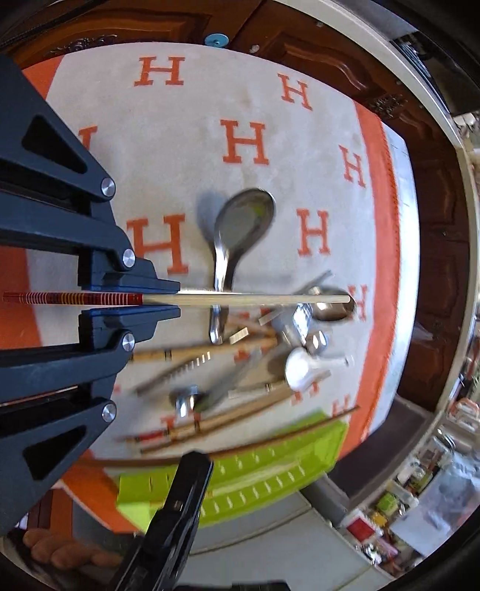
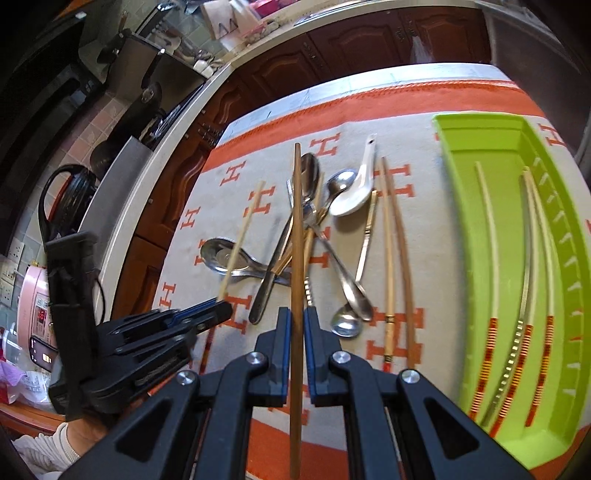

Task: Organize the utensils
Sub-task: 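Carry both chopsticks into the green tray and open both tools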

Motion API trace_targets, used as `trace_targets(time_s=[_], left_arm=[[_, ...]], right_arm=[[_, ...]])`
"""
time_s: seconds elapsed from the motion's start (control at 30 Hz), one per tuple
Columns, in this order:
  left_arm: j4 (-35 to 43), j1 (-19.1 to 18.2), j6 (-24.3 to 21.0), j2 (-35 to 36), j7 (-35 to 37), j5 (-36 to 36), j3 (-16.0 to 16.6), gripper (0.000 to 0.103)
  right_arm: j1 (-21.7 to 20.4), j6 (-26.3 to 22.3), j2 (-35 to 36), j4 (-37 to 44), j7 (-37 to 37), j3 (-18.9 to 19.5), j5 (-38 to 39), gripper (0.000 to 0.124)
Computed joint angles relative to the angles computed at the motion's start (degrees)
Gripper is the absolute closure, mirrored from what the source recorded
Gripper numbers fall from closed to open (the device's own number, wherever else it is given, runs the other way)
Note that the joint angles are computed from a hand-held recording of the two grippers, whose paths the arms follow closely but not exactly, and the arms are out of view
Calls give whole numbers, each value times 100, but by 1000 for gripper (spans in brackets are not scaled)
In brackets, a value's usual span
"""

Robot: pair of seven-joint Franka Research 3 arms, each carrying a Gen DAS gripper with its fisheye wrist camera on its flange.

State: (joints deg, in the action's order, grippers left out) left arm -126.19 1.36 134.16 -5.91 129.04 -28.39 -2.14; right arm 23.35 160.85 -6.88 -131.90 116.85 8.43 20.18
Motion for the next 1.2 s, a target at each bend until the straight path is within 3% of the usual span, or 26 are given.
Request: trace_targets(time_s=[0.33, 0.57, 0.9, 1.2], left_arm=[[242, -492, -652, -530, 545, -785, -21, 99], [400, -915, -525, -514, 492, -893, -273, 99], [500, -1314, -189, -290, 70, -658, -546, 99], [553, -1371, -113, -5, -207, -473, -643, 99]], right_arm=[[-711, -190, -1209, -870, 1077, 204, -1009, 117], [-1353, -646, -1849, -1122, 1659, 418, -1860, 117], [-1536, -928, -2090, -1225, 1652, 331, -2129, 117], [-1543, -1083, -2033, -1256, 1613, 296, -2136, 117]])
